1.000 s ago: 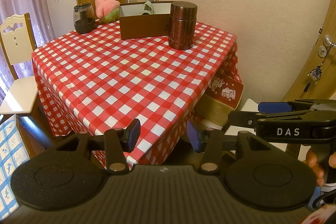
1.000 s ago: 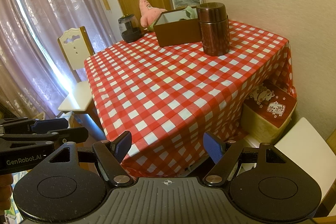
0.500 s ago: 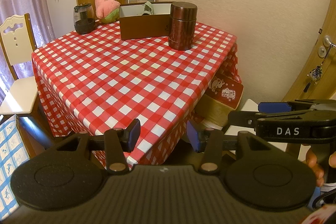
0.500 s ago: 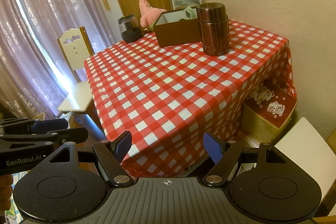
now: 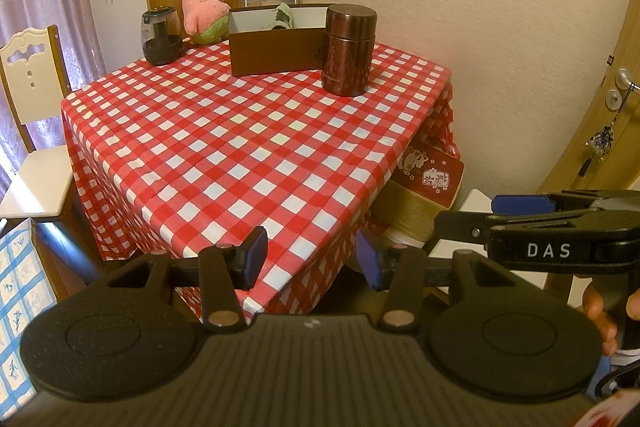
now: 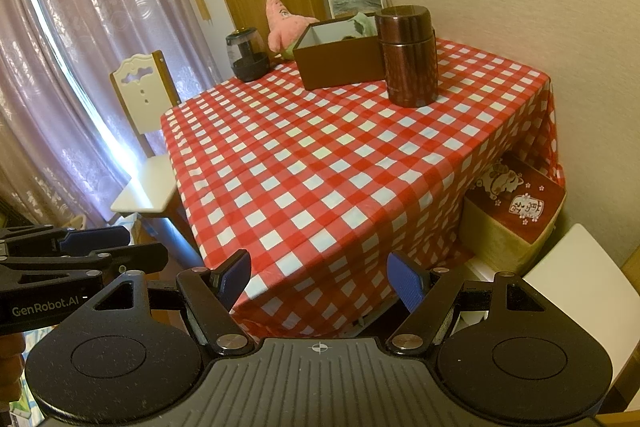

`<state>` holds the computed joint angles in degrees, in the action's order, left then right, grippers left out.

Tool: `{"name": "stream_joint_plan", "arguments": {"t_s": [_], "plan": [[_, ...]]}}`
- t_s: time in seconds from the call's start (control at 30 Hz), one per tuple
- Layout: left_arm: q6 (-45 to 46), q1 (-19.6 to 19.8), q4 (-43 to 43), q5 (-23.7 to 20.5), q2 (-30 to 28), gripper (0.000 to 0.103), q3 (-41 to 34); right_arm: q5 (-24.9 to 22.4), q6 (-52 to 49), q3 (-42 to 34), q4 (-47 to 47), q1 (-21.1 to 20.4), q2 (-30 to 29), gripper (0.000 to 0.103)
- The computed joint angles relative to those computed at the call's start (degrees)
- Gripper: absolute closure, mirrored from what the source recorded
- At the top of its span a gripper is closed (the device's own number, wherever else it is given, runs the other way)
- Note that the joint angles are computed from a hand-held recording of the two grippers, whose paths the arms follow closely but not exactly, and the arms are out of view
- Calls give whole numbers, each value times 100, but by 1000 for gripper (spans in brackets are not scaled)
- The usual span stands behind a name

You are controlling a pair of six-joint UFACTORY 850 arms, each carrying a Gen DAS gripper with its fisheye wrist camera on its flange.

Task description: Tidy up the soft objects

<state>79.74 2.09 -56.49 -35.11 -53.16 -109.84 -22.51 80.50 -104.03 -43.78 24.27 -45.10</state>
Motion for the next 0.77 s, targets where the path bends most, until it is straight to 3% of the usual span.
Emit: {"name": "stream_joint_plan", "arguments": {"t_s": [0.77], "plan": [[-93, 18, 54, -114, -175, 57, -319, -6, -11, -19, 2, -5, -15, 28]]}}
